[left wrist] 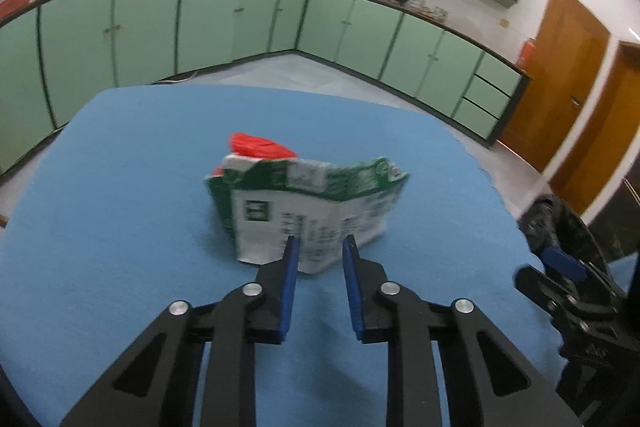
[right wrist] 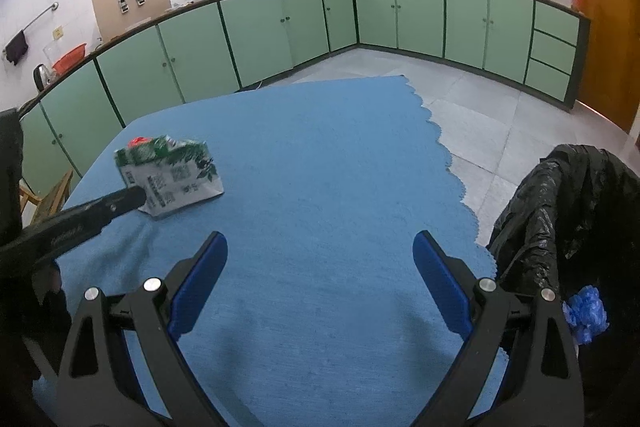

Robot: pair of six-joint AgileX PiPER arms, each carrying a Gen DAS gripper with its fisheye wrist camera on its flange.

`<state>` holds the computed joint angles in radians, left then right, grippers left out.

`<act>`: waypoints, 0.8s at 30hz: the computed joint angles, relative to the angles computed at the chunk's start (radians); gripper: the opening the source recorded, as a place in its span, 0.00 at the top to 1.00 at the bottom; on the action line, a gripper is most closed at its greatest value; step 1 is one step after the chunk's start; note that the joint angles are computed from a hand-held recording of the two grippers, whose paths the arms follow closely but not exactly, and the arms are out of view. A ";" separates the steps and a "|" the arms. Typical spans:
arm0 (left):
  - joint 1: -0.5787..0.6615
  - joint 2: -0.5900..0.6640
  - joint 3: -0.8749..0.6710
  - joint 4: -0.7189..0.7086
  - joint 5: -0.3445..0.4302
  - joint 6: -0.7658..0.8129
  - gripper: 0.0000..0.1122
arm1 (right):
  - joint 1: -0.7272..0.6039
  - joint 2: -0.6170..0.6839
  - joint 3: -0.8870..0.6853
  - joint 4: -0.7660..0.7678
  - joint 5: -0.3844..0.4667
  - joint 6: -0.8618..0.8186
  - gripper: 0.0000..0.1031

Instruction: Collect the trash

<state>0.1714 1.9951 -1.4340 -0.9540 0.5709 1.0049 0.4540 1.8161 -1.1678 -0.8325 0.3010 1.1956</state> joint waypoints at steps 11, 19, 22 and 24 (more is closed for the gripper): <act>0.016 -0.014 0.003 0.026 -0.054 -0.035 0.36 | -0.016 -0.012 0.021 0.017 -0.015 -0.017 0.12; 0.020 0.109 -0.161 0.070 0.052 -0.089 0.31 | -0.011 0.015 -0.017 0.095 0.000 -0.108 0.12; 0.006 0.130 -0.190 0.096 0.060 -0.119 0.33 | -0.011 0.021 -0.028 0.110 0.009 -0.125 0.12; -0.002 0.123 -0.174 0.081 0.053 -0.098 0.37 | -0.011 0.024 -0.034 0.118 0.012 -0.134 0.12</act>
<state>0.1699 2.1185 -1.6079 -0.8735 0.6240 0.9066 0.4434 1.8405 -1.2019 -0.7140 0.3134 1.0616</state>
